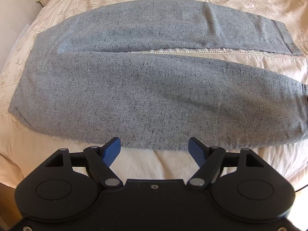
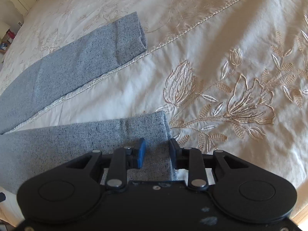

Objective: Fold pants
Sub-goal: 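Move the right gripper to the hem of one trouser leg, then close the right gripper on the trouser leg hem while the left gripper grasps the waistband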

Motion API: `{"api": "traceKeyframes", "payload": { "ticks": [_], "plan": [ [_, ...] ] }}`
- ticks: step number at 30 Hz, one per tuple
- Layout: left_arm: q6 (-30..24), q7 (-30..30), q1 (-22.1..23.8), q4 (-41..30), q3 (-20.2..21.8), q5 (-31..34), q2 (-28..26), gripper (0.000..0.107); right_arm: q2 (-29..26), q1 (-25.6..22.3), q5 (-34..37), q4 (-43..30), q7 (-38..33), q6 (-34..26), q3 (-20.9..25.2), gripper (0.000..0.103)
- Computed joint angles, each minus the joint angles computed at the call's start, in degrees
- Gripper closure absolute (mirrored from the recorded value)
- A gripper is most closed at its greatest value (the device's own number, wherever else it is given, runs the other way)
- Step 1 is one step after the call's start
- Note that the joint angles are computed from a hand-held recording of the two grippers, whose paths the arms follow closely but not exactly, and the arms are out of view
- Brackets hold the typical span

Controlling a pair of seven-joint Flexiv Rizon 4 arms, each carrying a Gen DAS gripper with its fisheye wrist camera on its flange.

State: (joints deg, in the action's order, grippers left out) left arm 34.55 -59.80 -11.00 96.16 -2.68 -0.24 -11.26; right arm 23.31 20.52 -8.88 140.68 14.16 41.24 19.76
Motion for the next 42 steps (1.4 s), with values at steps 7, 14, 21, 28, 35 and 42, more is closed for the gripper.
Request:
{"api": "traceKeyframes", "payload": {
  "ticks": [7,14,21,28,35,42],
  "plan": [
    [1.15,-1.3,-1.48,-0.11,-0.95,0.13,-0.68,0.029,-2.25,-4.75,-7.01,-1.06,-3.9,1.64,-2.67,0.088],
    [2.0,0.32,-2.61,0.49,-1.48,-0.22,-0.42,0.028,3.81,-4.24,-4.29,-0.57,3.17,-4.0,1.44,0.069],
    [1.12,-0.59,-2.86,0.1,-0.85,2.1,-0.8,0.028,7.9,2.57,3.23,-2.77,19.67,-10.84,8.86,0.067],
    [1.77,-1.41,-2.13,-0.75,-0.14,3.8,-1.16,0.028,2.7,4.18,-0.68,0.26,37.73,-1.17,10.37,0.067],
    [3.05,-2.16,0.17,-1.87,1.42,4.33,-2.32,0.028,-1.05,7.21,-4.49,-5.1,36.47,-9.65,6.71,0.095],
    [2.93,-6.85,4.78,-9.48,4.39,4.97,-8.89,0.028,-6.73,9.54,-1.86,-10.79,32.38,-15.75,5.01,0.095]
  ]
}}
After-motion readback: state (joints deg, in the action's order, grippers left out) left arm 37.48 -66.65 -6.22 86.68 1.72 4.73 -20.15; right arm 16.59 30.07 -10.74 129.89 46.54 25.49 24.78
